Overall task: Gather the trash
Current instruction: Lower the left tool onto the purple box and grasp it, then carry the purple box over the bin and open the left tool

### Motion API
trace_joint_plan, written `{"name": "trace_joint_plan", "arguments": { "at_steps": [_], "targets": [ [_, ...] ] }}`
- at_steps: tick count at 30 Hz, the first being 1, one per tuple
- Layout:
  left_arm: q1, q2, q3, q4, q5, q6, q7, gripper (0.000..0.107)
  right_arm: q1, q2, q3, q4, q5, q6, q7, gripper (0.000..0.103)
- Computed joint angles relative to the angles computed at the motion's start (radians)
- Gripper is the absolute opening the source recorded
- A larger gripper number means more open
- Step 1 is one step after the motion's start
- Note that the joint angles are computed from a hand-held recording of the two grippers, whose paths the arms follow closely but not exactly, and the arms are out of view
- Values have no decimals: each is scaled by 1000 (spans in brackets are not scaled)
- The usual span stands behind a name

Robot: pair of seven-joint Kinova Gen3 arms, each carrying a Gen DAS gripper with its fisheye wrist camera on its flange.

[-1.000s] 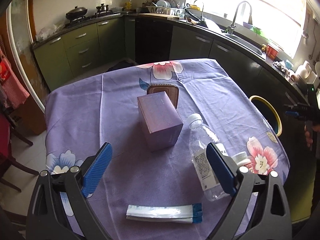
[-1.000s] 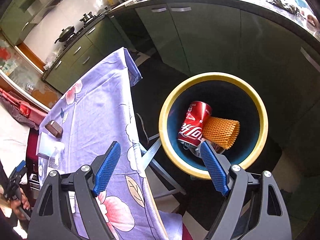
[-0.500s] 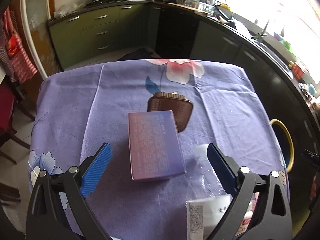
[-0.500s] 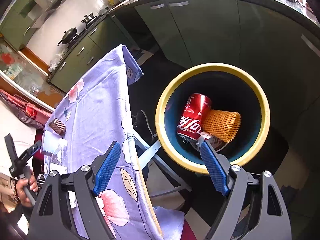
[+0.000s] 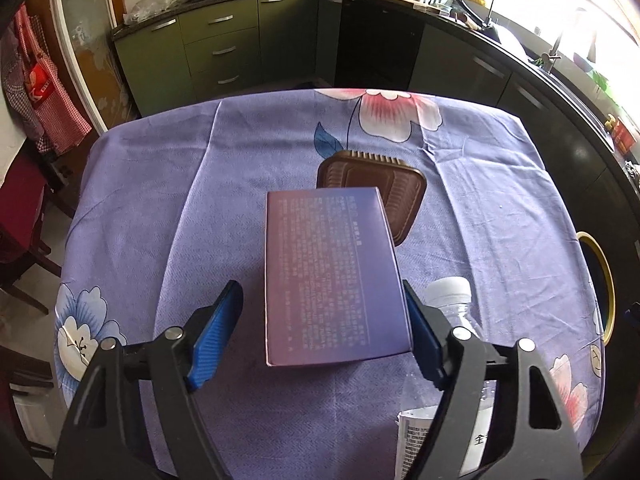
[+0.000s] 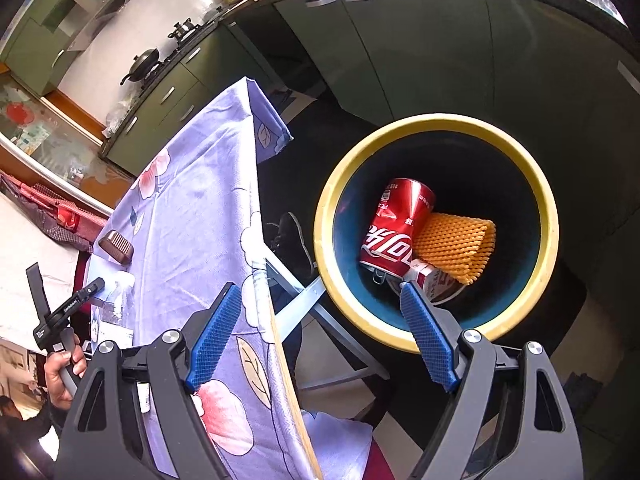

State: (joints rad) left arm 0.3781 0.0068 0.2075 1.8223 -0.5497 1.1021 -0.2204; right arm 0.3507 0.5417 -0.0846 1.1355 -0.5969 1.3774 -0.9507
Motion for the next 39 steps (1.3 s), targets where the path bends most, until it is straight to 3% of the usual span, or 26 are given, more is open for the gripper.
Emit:
{"name": "trace_joint_plan", "arguments": {
  "at_steps": [2,6,21,31,39],
  "targets": [
    [5,5,5,5,-13,4,11,71,2,-1,1,0,-2,-1,-2,81],
    [0,4,-5,13,5,-17,-11,53,4,-5,3,4,-3,-5,-4,81],
    [-9,-48,13,59,-7,-41,-29,51,2,-8,6,15,-1,-19,-3,81],
    [-8,-135,99,43,-34,66,-15,51,3,-5,6,16,2,-29,-12,81],
    [34,-188,217,-32,-75,203,-17,51,15,-18,10,38,0,-53,-8,81]
  ]
}}
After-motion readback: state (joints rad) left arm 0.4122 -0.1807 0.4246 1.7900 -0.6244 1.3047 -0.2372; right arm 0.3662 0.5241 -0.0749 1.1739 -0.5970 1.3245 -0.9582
